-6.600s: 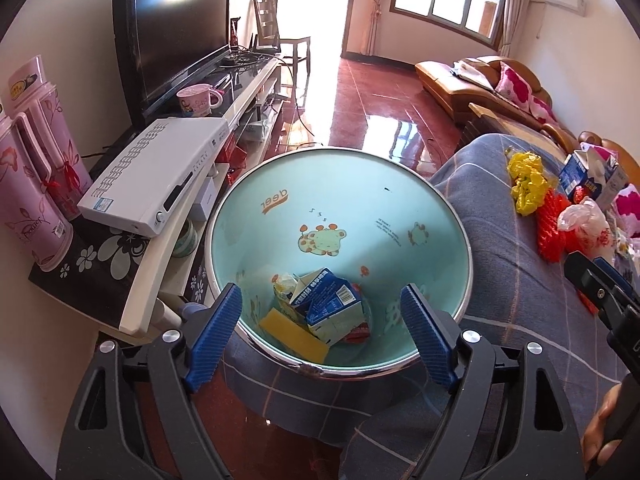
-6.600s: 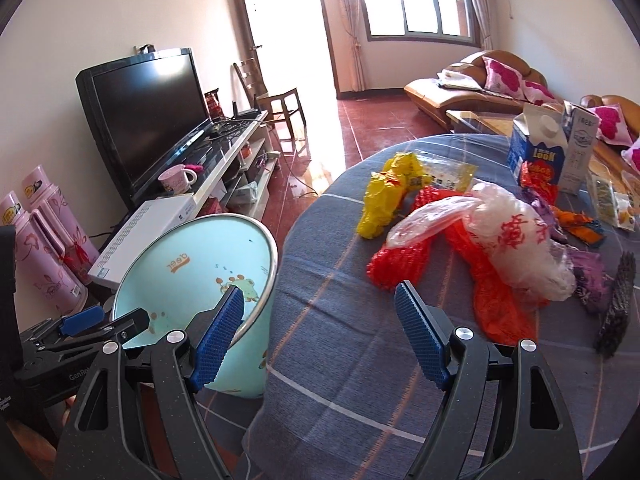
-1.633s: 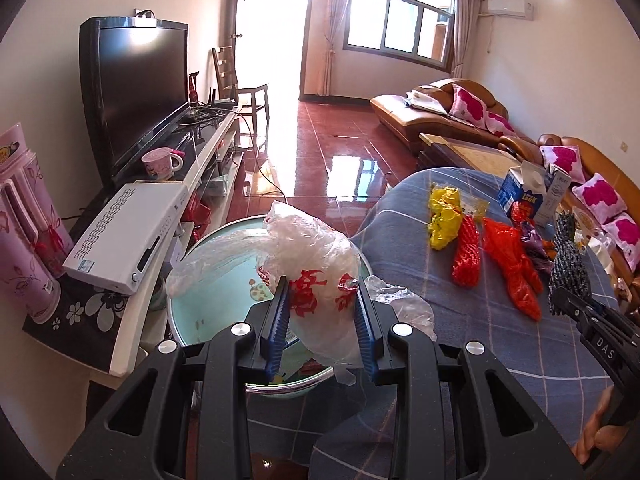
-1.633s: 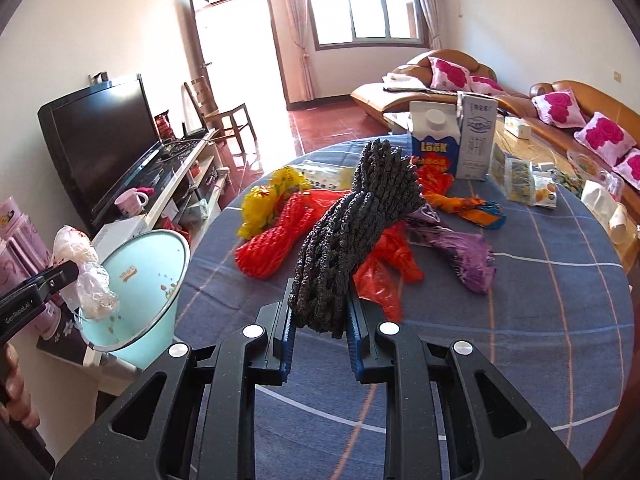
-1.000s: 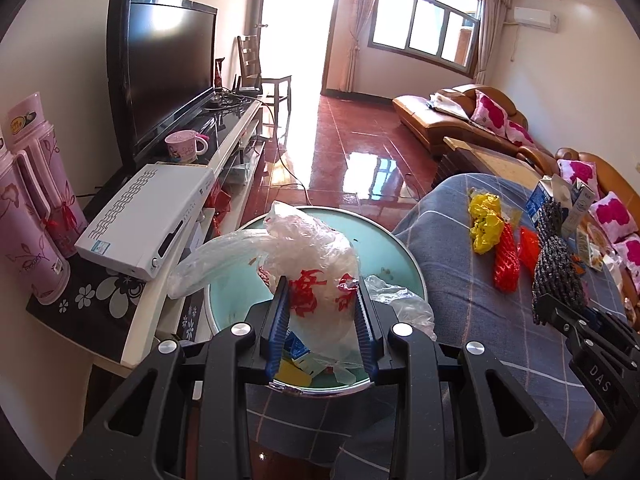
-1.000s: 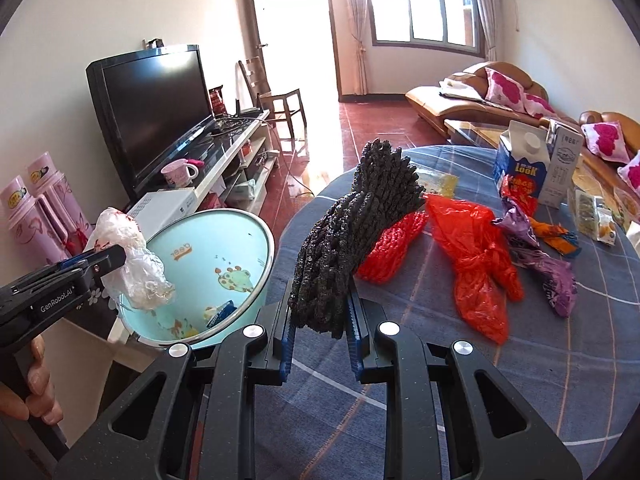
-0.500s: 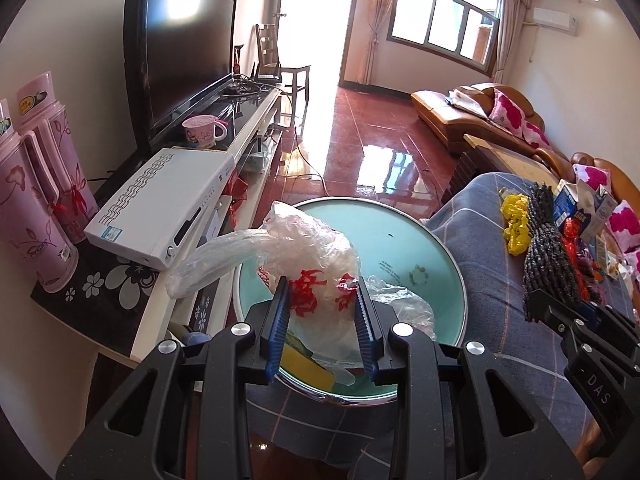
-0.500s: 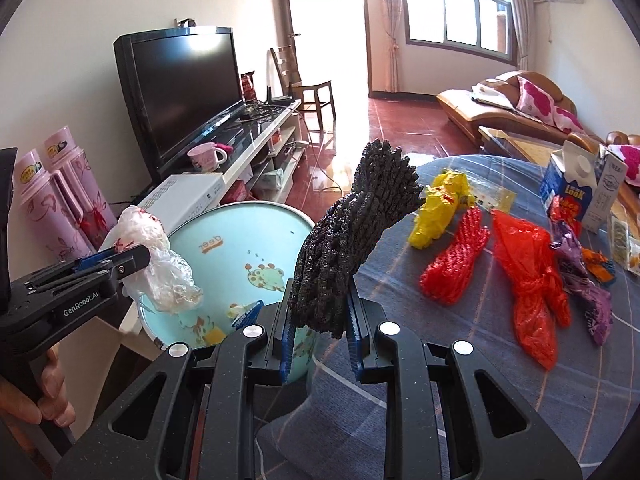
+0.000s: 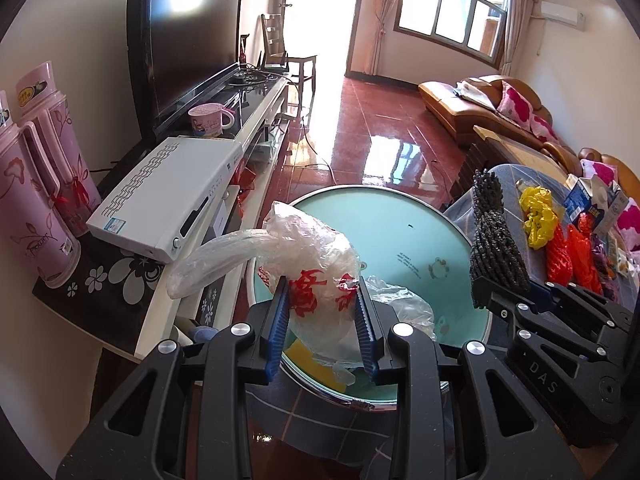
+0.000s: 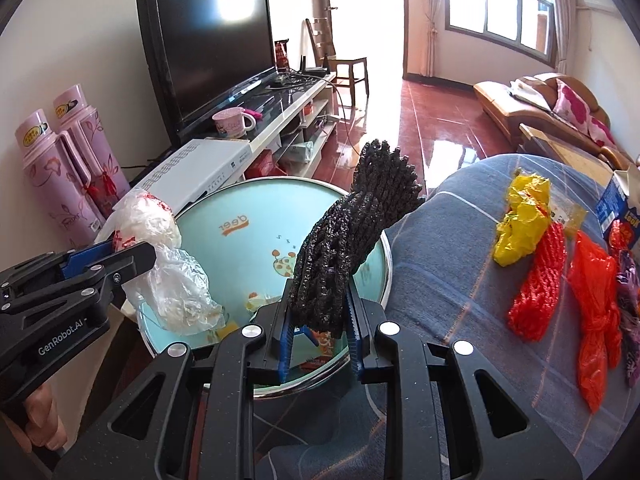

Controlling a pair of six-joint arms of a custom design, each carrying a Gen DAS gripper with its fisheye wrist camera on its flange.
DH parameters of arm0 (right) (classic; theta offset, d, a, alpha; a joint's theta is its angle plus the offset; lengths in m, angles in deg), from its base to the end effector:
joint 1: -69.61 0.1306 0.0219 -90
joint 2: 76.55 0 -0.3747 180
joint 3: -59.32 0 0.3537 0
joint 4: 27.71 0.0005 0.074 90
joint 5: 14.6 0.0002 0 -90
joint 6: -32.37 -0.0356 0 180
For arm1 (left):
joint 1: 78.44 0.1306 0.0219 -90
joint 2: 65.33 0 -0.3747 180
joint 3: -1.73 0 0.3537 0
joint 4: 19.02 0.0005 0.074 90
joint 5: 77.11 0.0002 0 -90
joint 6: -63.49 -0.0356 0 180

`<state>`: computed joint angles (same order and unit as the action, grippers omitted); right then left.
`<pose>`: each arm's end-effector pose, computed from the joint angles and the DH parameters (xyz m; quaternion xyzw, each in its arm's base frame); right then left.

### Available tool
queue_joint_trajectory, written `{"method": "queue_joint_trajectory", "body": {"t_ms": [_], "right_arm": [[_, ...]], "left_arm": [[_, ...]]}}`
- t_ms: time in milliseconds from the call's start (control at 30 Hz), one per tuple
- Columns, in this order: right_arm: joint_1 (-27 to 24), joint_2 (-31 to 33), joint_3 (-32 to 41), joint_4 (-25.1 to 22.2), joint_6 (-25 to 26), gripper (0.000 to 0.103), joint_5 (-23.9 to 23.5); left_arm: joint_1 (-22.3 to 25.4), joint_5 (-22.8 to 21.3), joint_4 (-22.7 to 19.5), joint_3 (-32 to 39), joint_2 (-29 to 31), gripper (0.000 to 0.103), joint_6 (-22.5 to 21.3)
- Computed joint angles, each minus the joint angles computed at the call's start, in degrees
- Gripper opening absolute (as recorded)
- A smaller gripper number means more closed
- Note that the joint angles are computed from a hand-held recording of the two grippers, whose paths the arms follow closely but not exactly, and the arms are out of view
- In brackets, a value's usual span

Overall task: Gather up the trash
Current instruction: 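Carry the scrubber and white bag over the teal bucket and open the right tool, then open the left tool to drop the white bag into the bucket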

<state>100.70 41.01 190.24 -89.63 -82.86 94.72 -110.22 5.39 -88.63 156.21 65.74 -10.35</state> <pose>0.5291 0.3047 0.4637 0.0122 0.9239 0.0262 0.3816 0.5702 -0.3484 0.4746 0.1016 0.9206 -0.0958 0.3647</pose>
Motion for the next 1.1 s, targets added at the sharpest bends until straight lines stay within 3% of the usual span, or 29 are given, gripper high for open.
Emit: {"method": "queue_joint_trajectory", "body": {"t_ms": [167, 400, 867, 1100], "right_arm": [[-0.5, 3.3, 4.0, -2.2, 1.1, 0.026, -2.6], [-1.2, 4.5, 4.8, -2.3, 0.7, 0.045, -5.1], [-1.0, -1.5, -2.7, 1.6, -2.1, 0.045, -1.0], [-1.2, -6.9, -9.4, 3.7, -5.0, 0.045, 1.0]], "left_arm": [[0.2, -0.3, -0.7, 0.7, 0.6, 0.031, 0.1], [0.1, -0.6, -1.4, 1.5, 1.0, 0.031, 0.0], [-0.1, -1.0, -0.8, 1.1, 0.9, 0.031, -0.9], [-1.0, -1.6, -5.5, 11.0, 6.4, 0.031, -2.6]]}}
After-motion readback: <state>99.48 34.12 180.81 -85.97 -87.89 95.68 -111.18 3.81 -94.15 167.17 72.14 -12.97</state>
